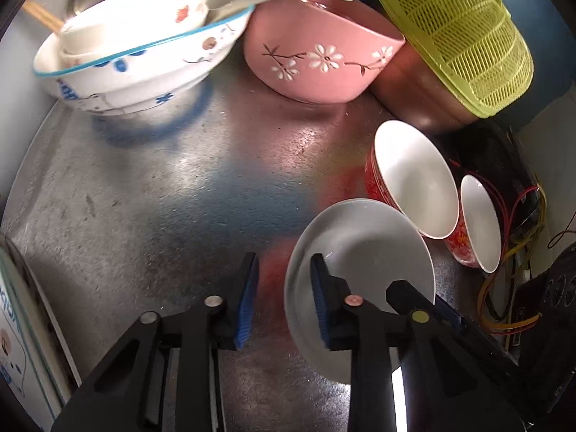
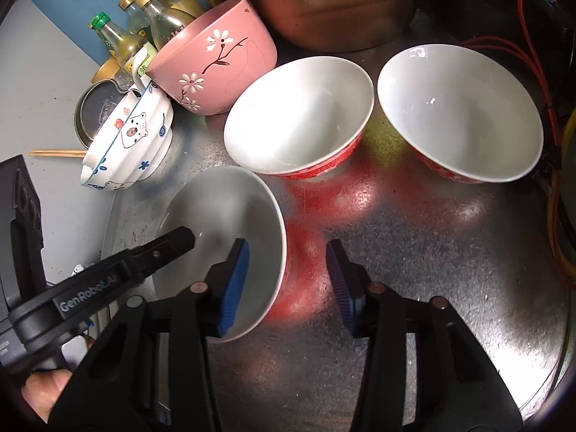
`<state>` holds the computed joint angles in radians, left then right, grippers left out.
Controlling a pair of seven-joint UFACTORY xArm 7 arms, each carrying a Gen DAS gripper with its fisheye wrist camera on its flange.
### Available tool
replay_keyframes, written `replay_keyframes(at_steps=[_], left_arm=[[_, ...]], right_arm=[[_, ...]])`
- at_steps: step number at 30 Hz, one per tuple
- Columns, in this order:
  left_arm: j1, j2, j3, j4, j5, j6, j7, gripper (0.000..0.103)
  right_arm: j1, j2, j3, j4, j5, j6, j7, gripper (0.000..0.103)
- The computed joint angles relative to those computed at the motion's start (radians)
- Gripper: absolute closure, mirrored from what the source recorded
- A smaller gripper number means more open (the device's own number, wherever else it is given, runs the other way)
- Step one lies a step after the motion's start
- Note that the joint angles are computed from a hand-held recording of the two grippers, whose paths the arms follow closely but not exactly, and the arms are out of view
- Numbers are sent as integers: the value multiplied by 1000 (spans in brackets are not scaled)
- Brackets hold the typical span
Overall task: Organize plates and bowls
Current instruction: 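Close the right gripper on the bowl rim and lift it, then carry the red-and-white bowl with the right gripper toward the plate stack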
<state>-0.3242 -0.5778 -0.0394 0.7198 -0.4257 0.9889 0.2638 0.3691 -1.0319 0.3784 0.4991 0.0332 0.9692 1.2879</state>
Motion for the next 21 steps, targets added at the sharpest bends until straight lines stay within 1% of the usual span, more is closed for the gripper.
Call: replay_keyframes(at_steps=[1, 3, 5, 9, 14, 21], left_arm=[[-3, 11, -5, 5, 6, 3, 4, 88], [-13, 18, -10, 8, 8, 7, 14, 95], [-14, 11, -21, 2, 18, -6, 14, 94], [-17, 2, -11, 2, 16, 7, 22, 96], [-17, -82, 1, -27, 25, 37, 39, 96], [-7, -151, 17, -17, 30, 93, 33, 96]], right_arm=[[4, 1, -7, -5, 4, -9, -4, 75], [10, 1, -13, -15, 13, -22, -7, 83], [15, 5, -14, -20, 20, -35, -8, 89], [12, 2, -4, -16, 18, -27, 8, 91], [12, -2, 9, 7, 9, -4, 18, 91], [9, -19, 35, 62, 2, 50, 40, 91]])
